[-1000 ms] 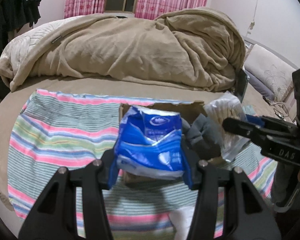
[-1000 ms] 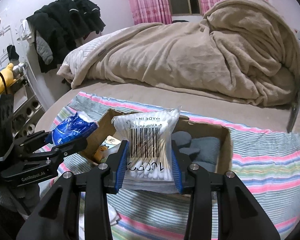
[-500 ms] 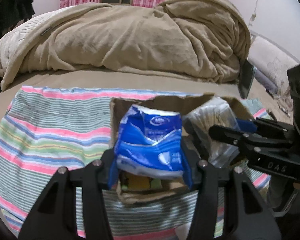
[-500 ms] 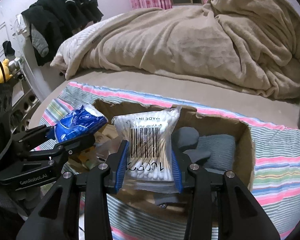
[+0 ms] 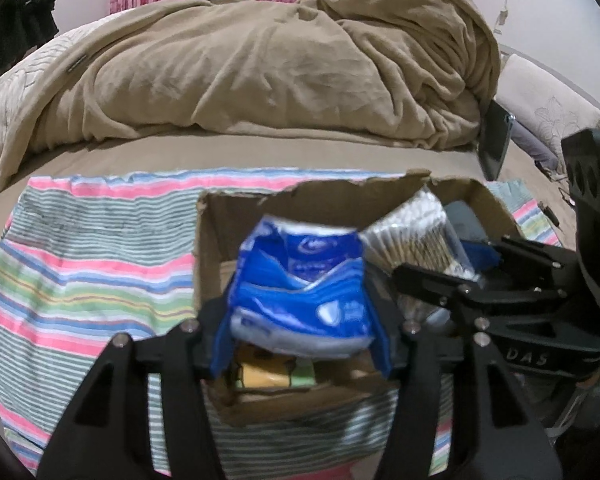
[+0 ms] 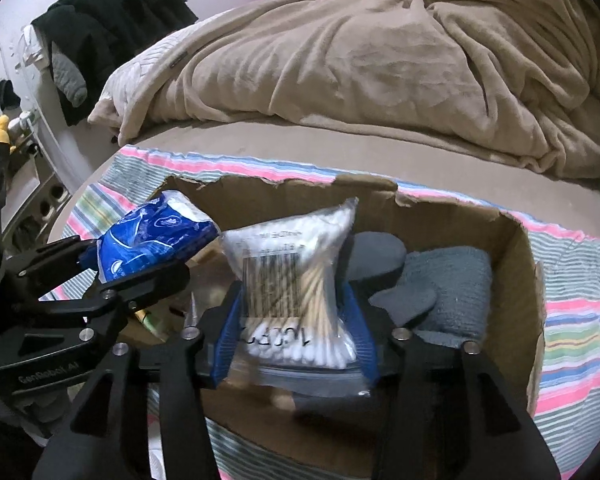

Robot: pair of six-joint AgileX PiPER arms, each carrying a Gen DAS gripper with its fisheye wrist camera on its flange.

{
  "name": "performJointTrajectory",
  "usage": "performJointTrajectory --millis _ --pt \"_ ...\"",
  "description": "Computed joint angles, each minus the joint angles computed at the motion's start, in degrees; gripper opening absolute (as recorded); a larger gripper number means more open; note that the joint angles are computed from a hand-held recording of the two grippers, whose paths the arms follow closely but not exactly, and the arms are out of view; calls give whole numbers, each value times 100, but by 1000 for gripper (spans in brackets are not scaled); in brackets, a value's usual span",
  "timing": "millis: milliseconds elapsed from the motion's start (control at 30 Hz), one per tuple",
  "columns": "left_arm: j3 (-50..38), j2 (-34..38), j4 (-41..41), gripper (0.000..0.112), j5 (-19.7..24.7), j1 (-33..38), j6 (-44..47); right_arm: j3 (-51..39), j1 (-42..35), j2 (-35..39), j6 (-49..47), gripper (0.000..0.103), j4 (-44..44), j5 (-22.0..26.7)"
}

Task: Organize objects
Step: 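Carry both packs into the box and open both grippers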

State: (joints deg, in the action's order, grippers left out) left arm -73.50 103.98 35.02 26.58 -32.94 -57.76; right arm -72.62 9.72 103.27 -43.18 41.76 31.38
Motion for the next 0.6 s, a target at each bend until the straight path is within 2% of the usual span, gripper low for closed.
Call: performJointTrajectory --millis 33,200,267,300,600 --pt "-3 -9 -12 56 23 -7 3 14 -11 -13 22 61 4 -7" --pt "50 -118 86 59 146 -102 -180 234 -75 -198 -99 63 214 -108" --pt "85 -190 119 67 206 -166 -217 301 -94 -274 -86 64 224 -131" --pt "128 -254 213 76 266 -211 -326 346 -97 -332 -69 64 210 -154" --pt "658 -1001 687 79 534 -489 -1021 917 -69 -1165 68 65 144 -355"
